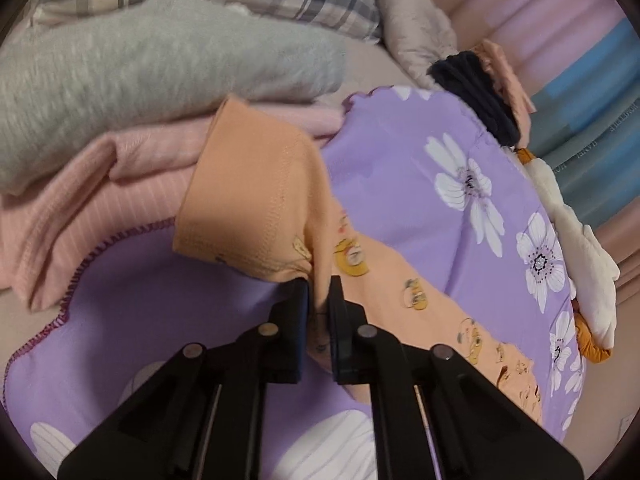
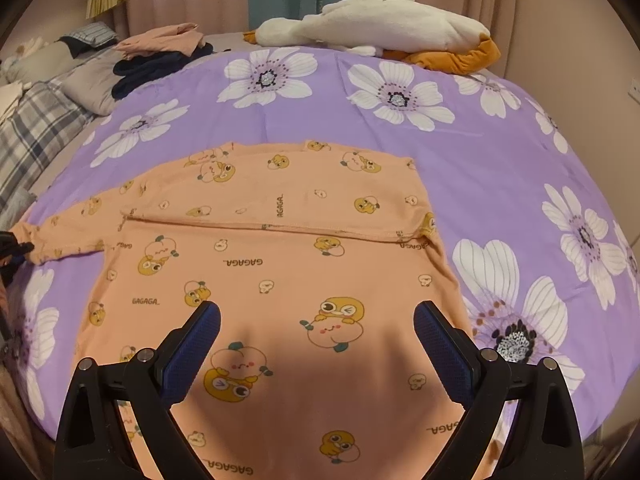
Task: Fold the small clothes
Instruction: 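Fold the held sleeve across the garment body and open the left gripper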
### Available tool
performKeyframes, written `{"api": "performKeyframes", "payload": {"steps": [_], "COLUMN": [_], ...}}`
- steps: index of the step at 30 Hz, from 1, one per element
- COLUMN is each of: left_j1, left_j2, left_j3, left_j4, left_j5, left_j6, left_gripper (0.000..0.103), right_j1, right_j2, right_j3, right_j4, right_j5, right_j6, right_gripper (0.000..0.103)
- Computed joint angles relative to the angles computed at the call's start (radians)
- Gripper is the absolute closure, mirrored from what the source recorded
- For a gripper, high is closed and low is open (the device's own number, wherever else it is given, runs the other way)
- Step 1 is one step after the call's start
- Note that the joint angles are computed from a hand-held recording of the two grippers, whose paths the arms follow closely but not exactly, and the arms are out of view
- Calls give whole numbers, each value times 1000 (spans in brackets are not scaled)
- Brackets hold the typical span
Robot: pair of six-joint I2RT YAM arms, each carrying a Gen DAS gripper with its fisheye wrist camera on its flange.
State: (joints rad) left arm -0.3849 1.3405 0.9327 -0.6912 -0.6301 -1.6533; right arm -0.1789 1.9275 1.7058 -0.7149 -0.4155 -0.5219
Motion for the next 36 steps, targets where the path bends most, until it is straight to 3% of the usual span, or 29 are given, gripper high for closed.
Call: {"api": "performKeyframes", "payload": {"steps": [5,17,23,27,36], "left_j1": [-31,-86,-140,-168,-215], "left_j2": [48,106,229,360,699], "left_j3": [127,314,493,629,996], "left_j4": [-106,-97,-92,-20,-49], "left_j5": [-47,-98,-105,-44,97], "left_j6": [6,151,273,401,534], "left_gripper": [95,96,96,96,95], "right_j1": [-3,-36,-53,-63,-100], "right_j2": [3,12,35,49,94], "right_j3": [7,32,63,78,136], "right_j4": [-3,-26,-39,-46,-69], "right_j5": [-5,-41,-55,-60,-71], "right_j6": [0,9,39,52,76], "right_gripper": [6,6,6,6,6]}}
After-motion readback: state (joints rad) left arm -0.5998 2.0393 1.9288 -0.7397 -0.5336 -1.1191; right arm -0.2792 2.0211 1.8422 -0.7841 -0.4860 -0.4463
